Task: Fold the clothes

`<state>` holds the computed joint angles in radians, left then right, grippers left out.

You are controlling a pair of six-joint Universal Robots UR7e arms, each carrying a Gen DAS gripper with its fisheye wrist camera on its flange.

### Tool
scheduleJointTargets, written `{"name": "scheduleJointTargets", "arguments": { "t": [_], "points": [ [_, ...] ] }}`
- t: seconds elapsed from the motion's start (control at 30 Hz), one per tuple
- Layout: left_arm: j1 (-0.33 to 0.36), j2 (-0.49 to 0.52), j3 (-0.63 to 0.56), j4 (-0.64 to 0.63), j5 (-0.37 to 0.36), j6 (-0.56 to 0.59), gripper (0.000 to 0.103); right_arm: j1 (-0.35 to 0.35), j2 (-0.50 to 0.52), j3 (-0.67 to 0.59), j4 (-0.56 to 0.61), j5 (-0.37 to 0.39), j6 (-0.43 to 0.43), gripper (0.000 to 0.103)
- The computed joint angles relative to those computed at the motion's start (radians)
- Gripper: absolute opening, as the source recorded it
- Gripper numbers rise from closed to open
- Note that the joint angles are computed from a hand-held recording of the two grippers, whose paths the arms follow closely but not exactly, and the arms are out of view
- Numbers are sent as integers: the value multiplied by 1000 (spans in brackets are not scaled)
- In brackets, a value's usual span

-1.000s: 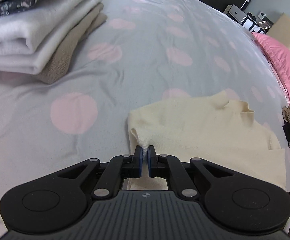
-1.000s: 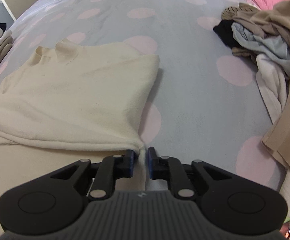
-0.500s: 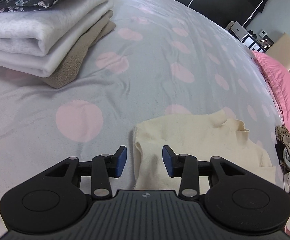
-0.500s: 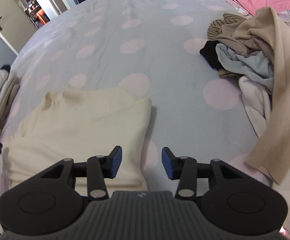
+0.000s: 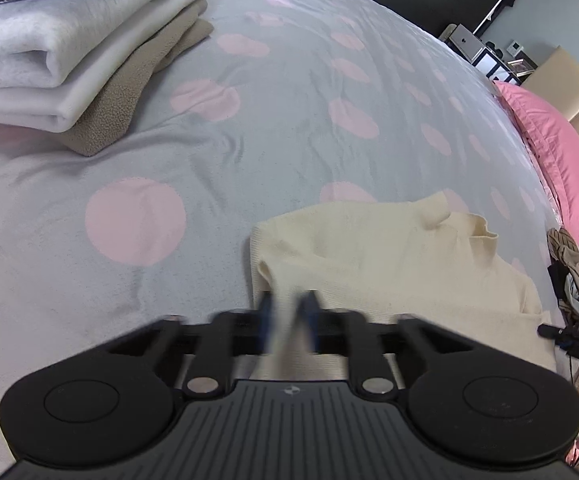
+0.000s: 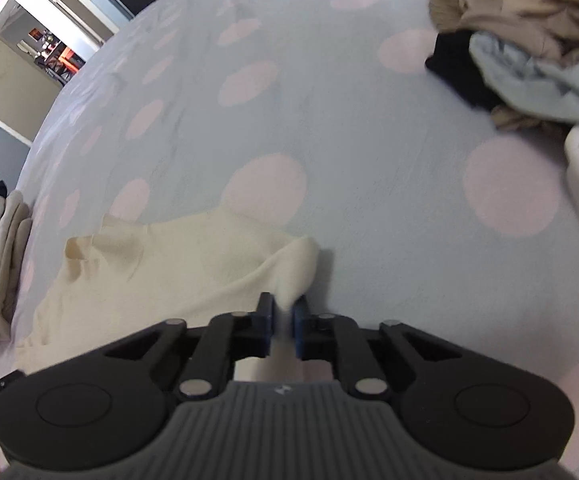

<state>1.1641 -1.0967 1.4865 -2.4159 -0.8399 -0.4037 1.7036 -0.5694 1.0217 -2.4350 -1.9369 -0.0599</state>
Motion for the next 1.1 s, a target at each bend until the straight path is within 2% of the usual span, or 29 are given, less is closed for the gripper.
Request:
{"name": "scheduleJointTargets", "arguments": {
  "t": [0.1,0.2,0.27,0.3,0.33,0.37,0.4,0.47,0.57,0.67,0.73,0.77,0.8,0.83,0.87,1.0,1.1],
  "points": [
    [-2,8,-13,44,-14,12,5,1,18,-10,-27,-44,-31,9],
    [-6,16,-17,83,9,11,5,2,27,-8,-42,-65,-78,9],
    [-6,8,-13,91,2,-6,6,3,19,-14,-16,-62,-68,12],
    [-7,2,-10,93,-4,-16,12,3,11,-12,-4,-61,-57,18],
    [-10,-5,-8,98,-8,-26,16,5,-4,2,-4,-62,-52,30],
    [-14,-12,-2,97,-10,-31,25,7,-22,25,-14,-62,-58,36],
    [-18,-19,5,94,-13,-35,32,8,-41,50,-17,-58,-60,39],
    [-27,-31,16,98,-15,-41,41,7,-84,104,-2,-33,-52,39],
    [-42,-44,34,118,-15,-51,42,6,-143,176,24,2,-41,45],
    [-54,-49,49,149,-6,-62,42,9,-174,231,34,-1,-49,45],
    [-63,-46,51,179,21,-61,33,18,-179,254,26,-40,-73,43],
    [-63,-46,52,183,26,-66,25,21,-180,263,21,-56,-86,40],
    [-63,-46,54,187,30,-71,14,23,-179,269,18,-65,-97,25],
    [-60,-48,54,182,16,-75,11,23,-178,274,15,-72,-103,18],
    [-62,-51,57,175,19,-75,9,24,-176,280,1,-85,-108,17],
    [-75,-60,53,165,25,-70,6,36,-166,306,-82,-149,-165,11],
    [-74,-57,38,231,26,-92,6,39,-154,306,-96,-180,-189,11]
  ]
}}
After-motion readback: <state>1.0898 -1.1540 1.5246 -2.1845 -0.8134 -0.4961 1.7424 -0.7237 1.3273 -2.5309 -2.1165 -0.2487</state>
